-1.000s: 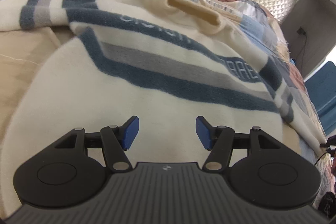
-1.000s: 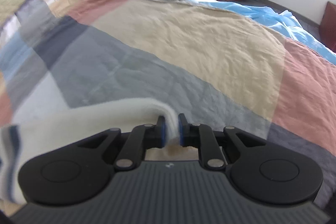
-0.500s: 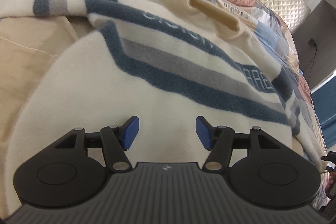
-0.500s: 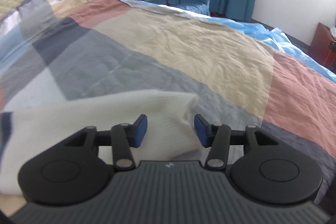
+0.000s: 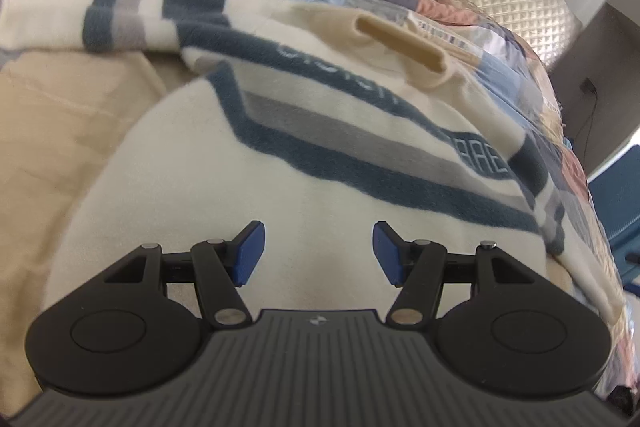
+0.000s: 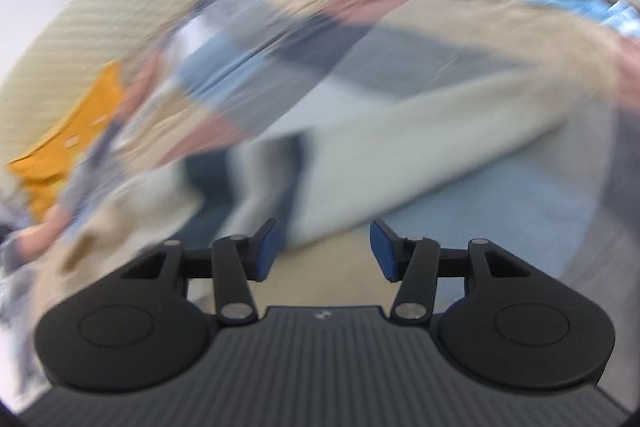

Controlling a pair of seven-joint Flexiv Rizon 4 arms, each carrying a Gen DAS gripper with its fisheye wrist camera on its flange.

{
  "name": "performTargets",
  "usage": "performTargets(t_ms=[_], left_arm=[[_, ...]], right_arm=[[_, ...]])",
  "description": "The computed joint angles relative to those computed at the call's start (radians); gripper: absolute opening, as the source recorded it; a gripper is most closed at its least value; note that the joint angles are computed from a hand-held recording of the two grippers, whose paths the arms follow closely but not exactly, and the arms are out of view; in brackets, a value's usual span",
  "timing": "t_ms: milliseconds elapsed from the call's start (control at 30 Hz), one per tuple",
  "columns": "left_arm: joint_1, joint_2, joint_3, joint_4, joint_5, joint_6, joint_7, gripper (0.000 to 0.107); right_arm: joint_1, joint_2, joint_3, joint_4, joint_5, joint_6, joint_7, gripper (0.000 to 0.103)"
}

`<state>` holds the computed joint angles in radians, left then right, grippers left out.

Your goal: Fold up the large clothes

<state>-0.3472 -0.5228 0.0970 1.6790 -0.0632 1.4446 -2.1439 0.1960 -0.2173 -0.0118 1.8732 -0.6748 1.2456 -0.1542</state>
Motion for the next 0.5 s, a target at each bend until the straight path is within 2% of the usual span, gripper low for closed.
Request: performTargets(t_ms=[100, 167, 267, 400, 500], left_arm=[[0.001, 0.008, -0.008, 0.006, 0.01, 0.013, 0.02, 0.065], [-0.01, 0.011, 0.001, 0.001, 0.016, 0.002, 0.023, 0.065], [0.018, 0.007, -0.037, -0.022, -0.003, -0.018, 0.059, 0.065], [0.015, -0.043, -0.037, -0.15, 0.013, -0.103, 0.114, 0.065], [0.034, -0.106, -0.059, -0.281, 0.001, -0.173, 0.158, 0.065]], right_arm=[[0.039, -0.017, 0.048, -0.015, 0.025, 0.034, -0.06, 0.052], [0.081, -0.028, 0.042, -0.012, -0.017, 0.076, -0.055, 0.052], [0.138, -0.06, 0.023, -0.021, -0.067, 0.139, -0.032, 0.052], [0.192, -0.116, -0.009, -0.044, -0.091, 0.212, -0.059, 0.052], [0.24, -0.136, -0.079, -0.039, -0.169, 0.257, -0.077, 0.052]])
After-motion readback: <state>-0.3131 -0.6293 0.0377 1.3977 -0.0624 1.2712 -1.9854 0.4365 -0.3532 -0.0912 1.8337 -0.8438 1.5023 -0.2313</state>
